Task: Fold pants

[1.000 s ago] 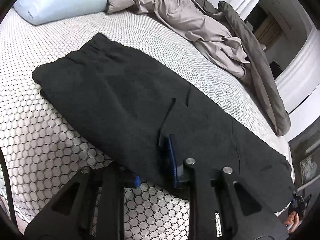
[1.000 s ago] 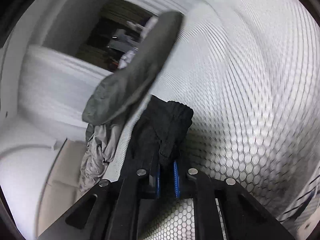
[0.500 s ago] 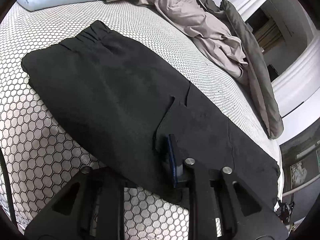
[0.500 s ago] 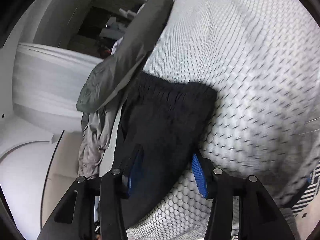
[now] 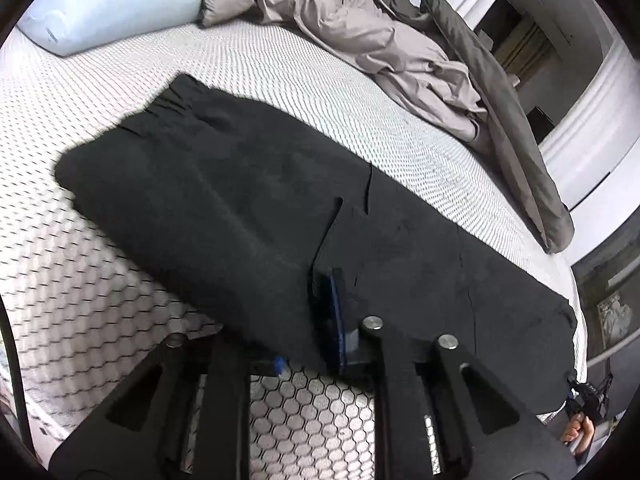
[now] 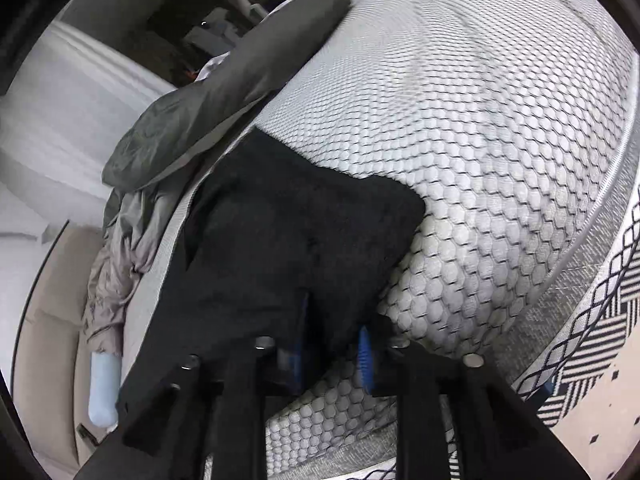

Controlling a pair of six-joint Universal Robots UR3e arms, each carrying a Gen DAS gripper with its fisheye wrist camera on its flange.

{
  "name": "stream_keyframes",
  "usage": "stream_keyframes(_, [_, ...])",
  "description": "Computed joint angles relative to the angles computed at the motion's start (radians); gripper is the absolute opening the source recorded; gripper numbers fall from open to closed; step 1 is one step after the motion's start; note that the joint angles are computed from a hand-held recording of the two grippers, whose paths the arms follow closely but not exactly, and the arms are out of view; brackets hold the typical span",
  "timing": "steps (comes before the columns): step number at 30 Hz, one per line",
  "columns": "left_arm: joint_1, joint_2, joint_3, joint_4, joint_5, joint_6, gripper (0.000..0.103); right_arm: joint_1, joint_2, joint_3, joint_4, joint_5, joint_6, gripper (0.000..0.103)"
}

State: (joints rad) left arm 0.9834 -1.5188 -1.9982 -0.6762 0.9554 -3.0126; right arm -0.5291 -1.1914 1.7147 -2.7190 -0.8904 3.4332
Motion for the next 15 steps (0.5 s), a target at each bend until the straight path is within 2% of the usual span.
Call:
stream_keyframes(1, [0.002, 0.025, -0.015, 0.021, 0.013, -0.011, 0.022, -0.034, -0.01, 0.026, -0.023, 0.041, 0.052, 0.029])
stream_keyframes(2, [0.001, 0.061, -0.046, 0.066, 0.035, -0.028, 0.031, -0.053, -0.018, 0.046, -0.057, 0.053, 0.09, 0.037])
stream_keyframes(3, [0.002, 0.087, -0.071, 0.095, 0.036, -0.033, 0.038, -0.065, -0.026, 0.062, -0.091, 0.045, 0.121, 0.042])
stream_keyframes(5, [0.003, 0.144, -0.126, 0.134, 0.02, -0.031, 0.076, -0.083, -0.023, 0.065, -0.123, 0.045, 0.132, 0.044])
stream_keyframes(6, [0.001, 0.164, -0.145, 0.141, 0.011, -0.028, 0.081, -0.093, -0.017, 0.068, -0.13, 0.059, 0.133, 0.044])
stream_keyframes(8, [-0.034, 0.181, -0.16, 0.155, 0.028, -0.025, 0.086, -0.146, -0.041, 0.125, -0.117, 0.114, 0.098, 0.044])
stream_keyframes(9, [-0.061, 0.18, -0.158, 0.168, 0.058, -0.025, 0.087, -0.145, -0.034, 0.132, -0.15, 0.118, 0.099, 0.044])
stream_keyframes(10, [-0.098, 0.171, -0.152, 0.195, 0.096, -0.028, 0.089, -0.122, -0.027, 0.1, -0.116, 0.081, 0.074, 0.042])
stream_keyframes(11, [-0.12, 0.168, -0.154, 0.213, 0.114, -0.033, 0.093, -0.071, 0.004, 0.035, -0.114, 0.029, 0.092, 0.028])
stream_keyframes(13, [-0.152, 0.165, -0.154, 0.242, 0.133, -0.038, 0.101, -0.036, -0.014, 0.03, -0.179, -0.018, 0.094, 0.017])
stream_keyframes(15, [-0.159, 0.176, -0.169, 0.261, 0.113, -0.041, 0.102, -0.052, -0.045, 0.05, -0.204, 0.021, 0.065, 0.015])
